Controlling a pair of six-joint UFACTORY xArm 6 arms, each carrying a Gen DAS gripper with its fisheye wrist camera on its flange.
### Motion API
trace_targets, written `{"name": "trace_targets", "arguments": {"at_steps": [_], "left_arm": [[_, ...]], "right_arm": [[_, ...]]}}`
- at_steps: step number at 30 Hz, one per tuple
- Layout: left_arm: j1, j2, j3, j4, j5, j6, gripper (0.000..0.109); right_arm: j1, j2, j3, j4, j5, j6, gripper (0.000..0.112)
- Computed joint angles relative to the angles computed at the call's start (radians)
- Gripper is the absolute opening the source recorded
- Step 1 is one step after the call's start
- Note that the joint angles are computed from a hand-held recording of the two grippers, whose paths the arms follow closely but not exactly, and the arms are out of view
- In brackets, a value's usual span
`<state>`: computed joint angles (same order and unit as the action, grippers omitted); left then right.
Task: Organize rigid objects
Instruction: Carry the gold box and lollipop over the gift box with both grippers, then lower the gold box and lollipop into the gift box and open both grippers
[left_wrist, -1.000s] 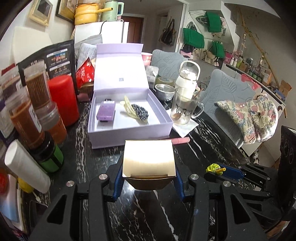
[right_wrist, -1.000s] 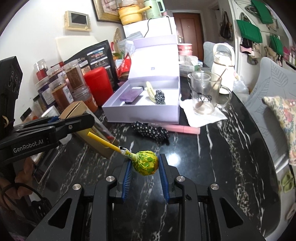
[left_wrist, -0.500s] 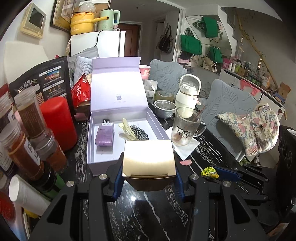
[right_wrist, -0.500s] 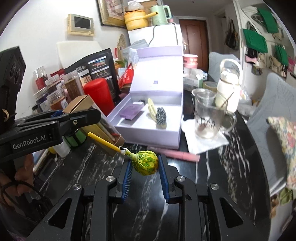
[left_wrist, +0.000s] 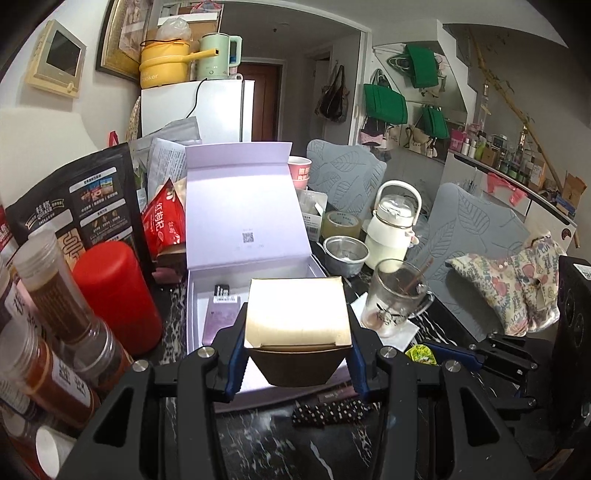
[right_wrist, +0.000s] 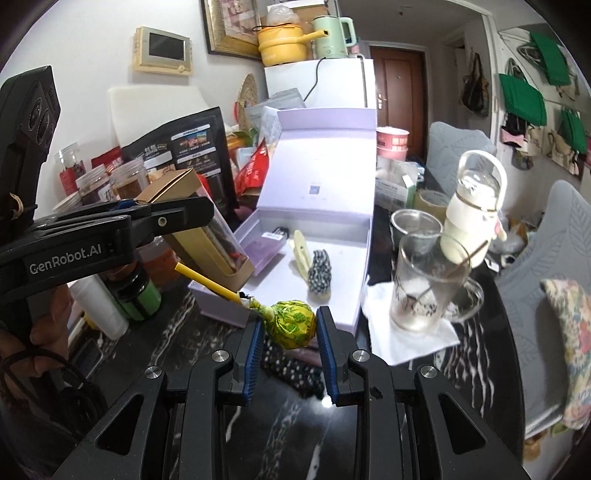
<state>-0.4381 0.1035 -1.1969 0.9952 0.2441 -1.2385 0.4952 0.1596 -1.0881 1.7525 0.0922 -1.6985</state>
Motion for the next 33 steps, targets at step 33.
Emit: {"name": "trace_targets", "arguments": {"at_steps": [33], "left_arm": [[0.148, 0.382, -0.431, -0.238, 0.046, 0.259, 0.045]], "right_arm": [[-0.094, 0.479, -0.621, -0.842, 0.105, 0.852, 0.028]]}}
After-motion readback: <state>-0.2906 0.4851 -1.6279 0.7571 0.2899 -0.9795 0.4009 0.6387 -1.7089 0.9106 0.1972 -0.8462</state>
